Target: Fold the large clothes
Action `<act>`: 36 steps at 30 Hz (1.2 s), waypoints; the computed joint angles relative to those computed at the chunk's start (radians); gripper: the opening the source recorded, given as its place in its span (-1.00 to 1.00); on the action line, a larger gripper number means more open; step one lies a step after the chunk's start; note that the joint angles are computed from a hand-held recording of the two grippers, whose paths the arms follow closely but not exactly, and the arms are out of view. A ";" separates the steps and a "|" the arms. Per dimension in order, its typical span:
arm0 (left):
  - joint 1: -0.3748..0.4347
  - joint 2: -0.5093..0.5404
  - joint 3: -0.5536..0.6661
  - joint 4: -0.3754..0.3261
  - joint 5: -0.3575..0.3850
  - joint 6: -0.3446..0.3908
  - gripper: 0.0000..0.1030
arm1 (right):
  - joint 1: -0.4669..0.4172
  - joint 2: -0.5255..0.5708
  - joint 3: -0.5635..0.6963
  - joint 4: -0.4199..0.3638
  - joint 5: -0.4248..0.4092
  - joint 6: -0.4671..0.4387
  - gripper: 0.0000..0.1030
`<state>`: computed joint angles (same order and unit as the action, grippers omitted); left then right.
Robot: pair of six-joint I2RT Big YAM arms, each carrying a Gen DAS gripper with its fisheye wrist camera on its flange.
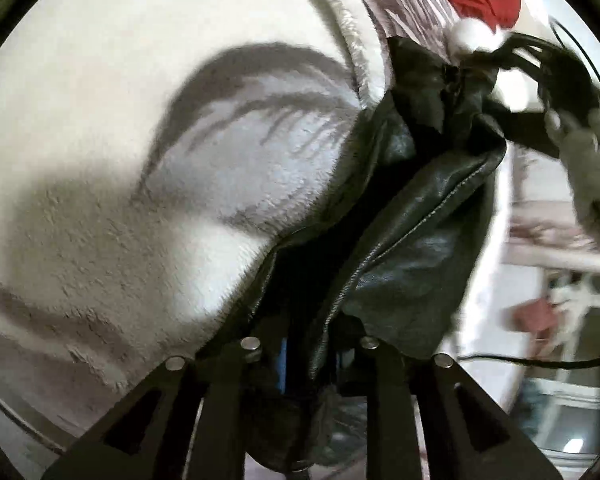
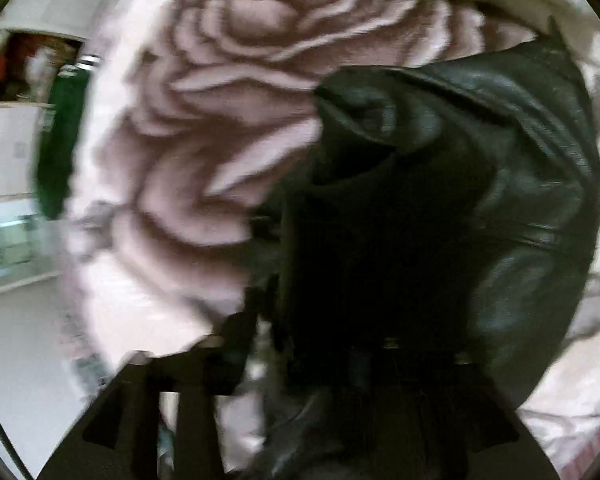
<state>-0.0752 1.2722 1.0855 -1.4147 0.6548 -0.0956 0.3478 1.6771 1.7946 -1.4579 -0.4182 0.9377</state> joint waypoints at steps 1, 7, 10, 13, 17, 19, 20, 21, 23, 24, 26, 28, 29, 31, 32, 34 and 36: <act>0.023 0.005 0.003 -0.039 0.045 0.021 -0.58 | -0.014 -0.028 -0.028 0.056 -0.053 0.002 0.35; 0.068 -0.034 0.046 -0.148 0.029 0.046 -0.19 | -0.076 -0.229 -0.194 0.264 -0.168 0.105 0.34; 0.038 -0.045 0.091 -0.126 -0.085 0.030 -0.11 | -0.035 -0.184 -0.175 0.135 -0.164 0.042 -0.60; -0.003 -0.042 0.127 -0.081 -0.198 0.025 -0.11 | 0.020 -0.113 -0.191 0.151 -0.095 0.044 -0.81; -0.064 0.003 0.173 -0.049 -0.262 0.022 -0.11 | 0.018 -0.055 -0.228 0.281 -0.106 0.083 -1.00; -0.093 0.022 0.202 -0.034 -0.267 -0.002 -0.11 | 0.001 -0.038 -0.207 0.263 -0.160 0.076 -1.00; -0.109 0.038 0.223 -0.022 -0.258 -0.021 -0.11 | -0.009 -0.034 -0.183 0.226 -0.191 0.060 -1.00; -0.122 0.047 0.241 -0.015 -0.253 -0.043 -0.11 | -0.020 -0.034 -0.149 0.172 -0.222 0.019 -0.98; -0.154 0.081 0.295 0.011 -0.228 -0.092 -0.11 | -0.048 -0.079 -0.123 0.127 -0.231 -0.035 -0.62; -0.170 0.095 0.314 0.028 -0.222 -0.116 -0.11 | -0.063 -0.110 -0.119 0.112 -0.216 -0.053 -0.52; -0.212 0.143 0.365 0.063 -0.213 -0.158 -0.11 | -0.106 -0.161 -0.087 0.023 -0.130 -0.117 -0.36; -0.247 0.213 0.425 0.079 -0.223 -0.178 -0.11 | -0.135 -0.169 -0.056 -0.050 -0.057 -0.159 -0.36; -0.262 0.252 0.457 0.070 -0.259 -0.171 -0.11 | -0.154 -0.181 -0.060 -0.079 -0.029 -0.179 -0.36; -0.285 0.328 0.500 0.059 -0.331 -0.152 -0.07 | -0.186 -0.193 -0.091 -0.119 -0.007 -0.226 -0.36; -0.285 0.362 0.509 0.061 -0.344 -0.146 -0.02 | -0.191 -0.187 -0.107 -0.142 -0.004 -0.246 -0.36; -0.274 0.415 0.521 0.053 -0.329 -0.149 0.26 | -0.190 -0.167 -0.136 -0.173 0.007 -0.298 -0.36; -0.263 0.431 0.519 0.062 -0.315 -0.153 0.57 | -0.148 -0.118 -0.134 -0.201 0.063 -0.345 -0.36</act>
<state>-0.3386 1.7037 1.6041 -1.3530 0.3393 -0.2484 0.2000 1.5587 1.6605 -1.6593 -0.3547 0.5926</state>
